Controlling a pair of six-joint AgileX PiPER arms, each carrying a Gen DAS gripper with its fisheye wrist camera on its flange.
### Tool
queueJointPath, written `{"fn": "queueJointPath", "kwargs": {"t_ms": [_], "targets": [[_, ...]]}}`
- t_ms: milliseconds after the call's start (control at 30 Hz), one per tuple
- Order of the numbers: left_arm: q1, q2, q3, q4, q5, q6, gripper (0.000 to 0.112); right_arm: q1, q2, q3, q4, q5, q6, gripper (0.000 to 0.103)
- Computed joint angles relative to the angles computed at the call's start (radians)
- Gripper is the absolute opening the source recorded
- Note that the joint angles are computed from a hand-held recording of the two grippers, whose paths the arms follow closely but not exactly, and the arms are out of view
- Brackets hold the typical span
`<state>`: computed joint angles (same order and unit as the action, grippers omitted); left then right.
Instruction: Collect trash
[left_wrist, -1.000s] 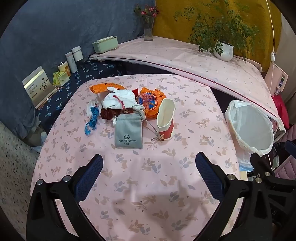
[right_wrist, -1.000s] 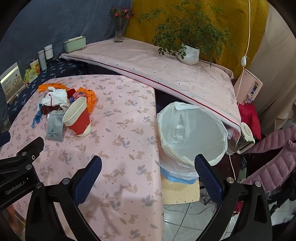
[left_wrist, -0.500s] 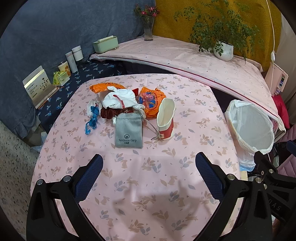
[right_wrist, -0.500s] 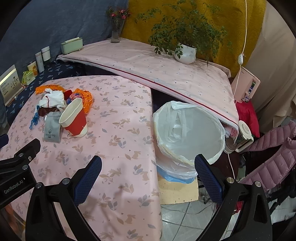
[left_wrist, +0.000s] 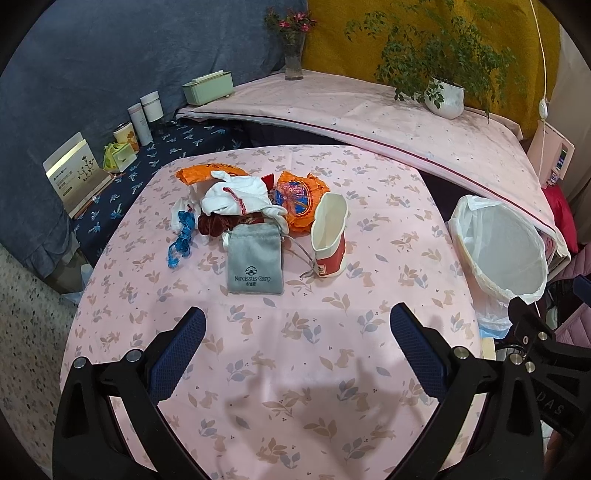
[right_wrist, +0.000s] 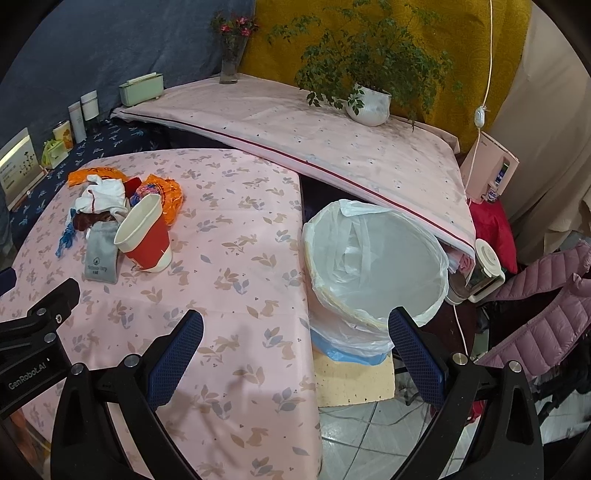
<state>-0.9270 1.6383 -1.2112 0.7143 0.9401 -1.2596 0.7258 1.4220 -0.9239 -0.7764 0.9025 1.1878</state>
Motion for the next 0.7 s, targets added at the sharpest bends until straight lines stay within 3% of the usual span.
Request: {"fn": "queueJointPath", "kwargs": {"t_ms": [700], "targets": [[0.005,-0.004,0.043,0.022,-0.027,-0.034,0.095,0.002,0.008,-0.004,-0.007,0.000,0.013,0.096]]}}
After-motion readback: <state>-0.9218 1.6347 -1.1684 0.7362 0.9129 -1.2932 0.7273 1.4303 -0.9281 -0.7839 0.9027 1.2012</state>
